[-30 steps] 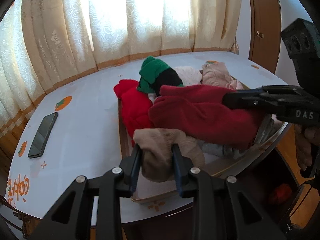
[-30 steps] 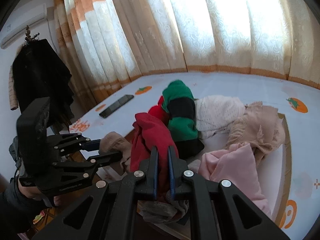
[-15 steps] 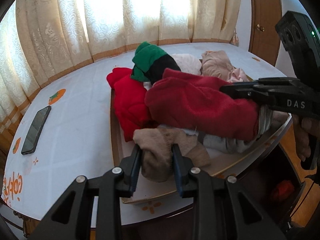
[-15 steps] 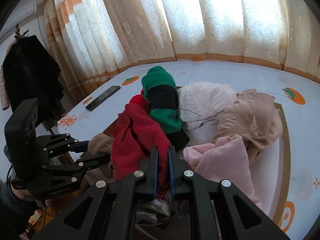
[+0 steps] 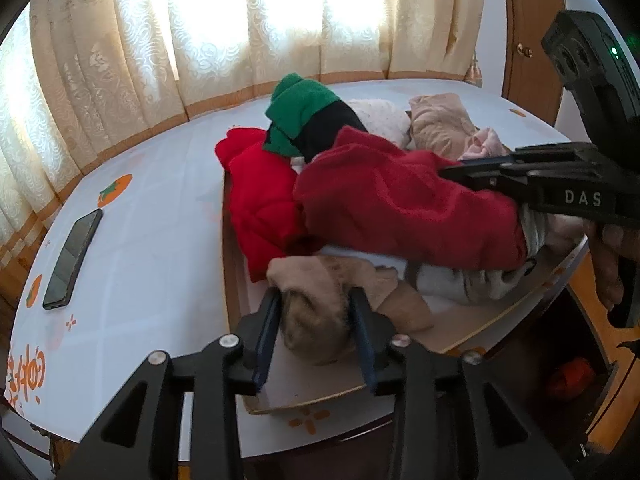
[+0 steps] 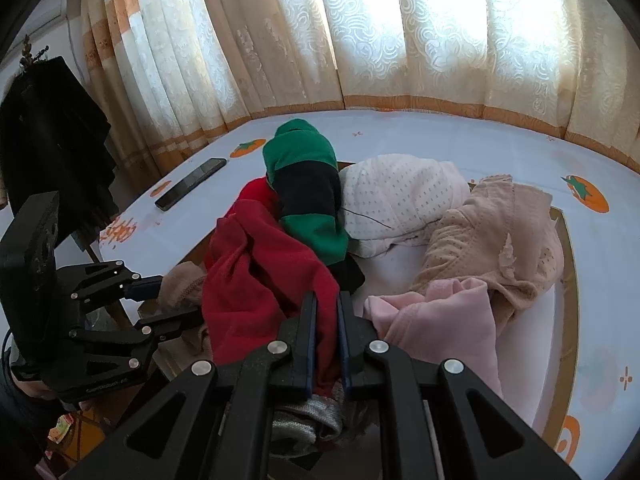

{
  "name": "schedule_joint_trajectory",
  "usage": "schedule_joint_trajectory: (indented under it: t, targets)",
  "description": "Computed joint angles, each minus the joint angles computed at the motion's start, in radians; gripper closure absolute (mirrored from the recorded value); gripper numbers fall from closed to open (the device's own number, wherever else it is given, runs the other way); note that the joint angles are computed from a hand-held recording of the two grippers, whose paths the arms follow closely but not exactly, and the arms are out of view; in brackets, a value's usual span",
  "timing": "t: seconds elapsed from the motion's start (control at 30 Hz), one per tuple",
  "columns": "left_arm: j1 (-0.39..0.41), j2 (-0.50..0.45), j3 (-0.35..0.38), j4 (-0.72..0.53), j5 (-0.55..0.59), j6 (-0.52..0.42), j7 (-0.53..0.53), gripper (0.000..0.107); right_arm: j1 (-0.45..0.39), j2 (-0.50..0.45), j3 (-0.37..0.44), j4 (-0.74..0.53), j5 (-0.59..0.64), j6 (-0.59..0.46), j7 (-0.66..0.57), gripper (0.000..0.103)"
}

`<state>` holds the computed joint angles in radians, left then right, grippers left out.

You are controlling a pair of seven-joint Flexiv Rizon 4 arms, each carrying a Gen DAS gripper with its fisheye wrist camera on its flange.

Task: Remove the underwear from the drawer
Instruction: 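Lower both cloths into the box lid and open both tools, then move both open tools down into the drawer toward the remaining red socks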

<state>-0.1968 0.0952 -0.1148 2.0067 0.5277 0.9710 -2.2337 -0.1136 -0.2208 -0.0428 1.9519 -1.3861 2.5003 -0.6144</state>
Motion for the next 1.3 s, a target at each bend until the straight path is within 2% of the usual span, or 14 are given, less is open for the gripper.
schedule_joint_trajectory:
  t: [0.17, 0.3, 0.4, 0.47, 0.53, 0.83, 0.97, 1.3]
  targets:
    - [0.002, 0.002, 0.001, 0.003, -0.004, 0.000, 0.007, 0.065, -0.001, 0.001, -0.004, -0.010, -0.016, 0.003, 0.019, 0.091]
    - [0.002, 0.007, -0.002, 0.003, -0.005, -0.007, 0.004, 0.053, -0.006, 0.011, -0.002, 0.004, -0.009, 0.011, 0.002, 0.089]
    - [0.000, 0.013, -0.005, 0.007, -0.002, -0.008, -0.001, 0.045, -0.010, 0.022, 0.001, 0.024, 0.013, 0.015, -0.011, 0.074]
    - [-0.001, 0.019, -0.009, 0.011, 0.005, -0.008, -0.011, 0.040, -0.015, 0.028, 0.004, 0.041, 0.034, 0.024, -0.031, 0.052]
    - [0.001, 0.026, -0.013, 0.012, 0.013, -0.012, -0.021, 0.035, -0.017, 0.038, 0.010, 0.067, 0.062, 0.032, -0.067, 0.046]
    - [0.008, 0.058, -0.028, 0.029, 0.022, -0.013, -0.049, 0.029, -0.024, 0.064, 0.021, 0.132, 0.117, 0.048, -0.134, 0.044]
    - [0.009, 0.070, -0.037, 0.035, 0.024, -0.013, -0.053, 0.028, -0.030, 0.084, 0.027, 0.184, 0.160, 0.077, -0.196, 0.039]
    - [0.000, 0.107, -0.068, 0.045, 0.038, -0.024, -0.069, 0.022, -0.063, 0.145, 0.020, 0.317, 0.163, 0.163, -0.328, 0.038]
